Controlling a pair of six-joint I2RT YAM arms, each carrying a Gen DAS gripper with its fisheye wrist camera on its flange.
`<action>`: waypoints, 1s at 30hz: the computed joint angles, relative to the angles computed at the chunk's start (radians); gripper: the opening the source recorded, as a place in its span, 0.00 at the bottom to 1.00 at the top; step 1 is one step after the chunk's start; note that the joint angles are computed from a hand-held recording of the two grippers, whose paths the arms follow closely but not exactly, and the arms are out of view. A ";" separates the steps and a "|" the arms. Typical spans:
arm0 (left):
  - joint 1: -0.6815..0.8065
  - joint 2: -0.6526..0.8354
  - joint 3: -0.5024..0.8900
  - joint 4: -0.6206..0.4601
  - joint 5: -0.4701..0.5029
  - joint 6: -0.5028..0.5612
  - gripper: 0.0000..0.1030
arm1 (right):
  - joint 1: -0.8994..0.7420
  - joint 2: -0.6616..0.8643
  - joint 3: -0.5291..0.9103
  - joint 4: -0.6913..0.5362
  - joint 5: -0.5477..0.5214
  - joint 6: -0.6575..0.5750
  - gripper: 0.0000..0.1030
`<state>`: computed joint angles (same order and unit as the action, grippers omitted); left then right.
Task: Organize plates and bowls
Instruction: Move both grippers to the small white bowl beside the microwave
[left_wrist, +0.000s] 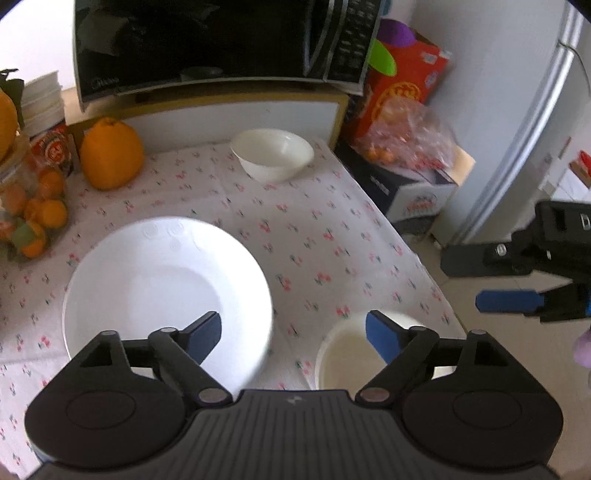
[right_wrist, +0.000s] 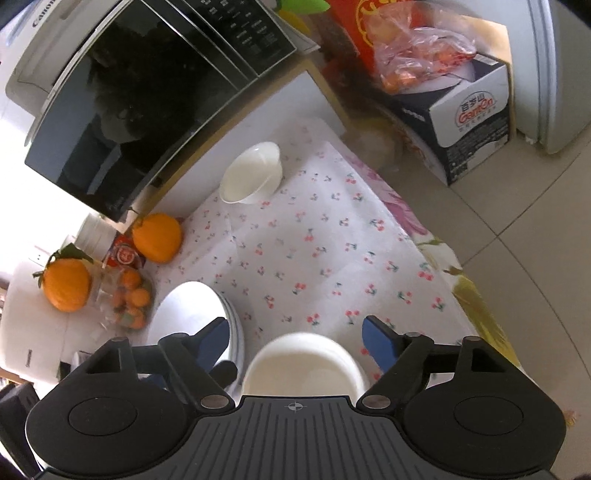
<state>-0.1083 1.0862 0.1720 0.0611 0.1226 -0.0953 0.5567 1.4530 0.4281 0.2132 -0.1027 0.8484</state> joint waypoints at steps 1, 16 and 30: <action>0.008 0.020 0.013 0.010 -0.001 -0.002 0.85 | -0.008 0.020 0.020 0.000 -0.016 0.002 0.80; 0.096 0.319 0.302 -0.004 -0.026 0.044 0.93 | -0.168 0.333 0.310 0.049 -0.207 -0.024 0.82; 0.137 0.613 0.541 0.074 -0.021 0.026 0.94 | -0.270 0.671 0.556 0.228 -0.415 0.046 0.83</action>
<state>0.0291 1.6993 0.7134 0.1347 0.1014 -0.0693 0.2871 2.1237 0.9839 0.4412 -0.5179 0.8947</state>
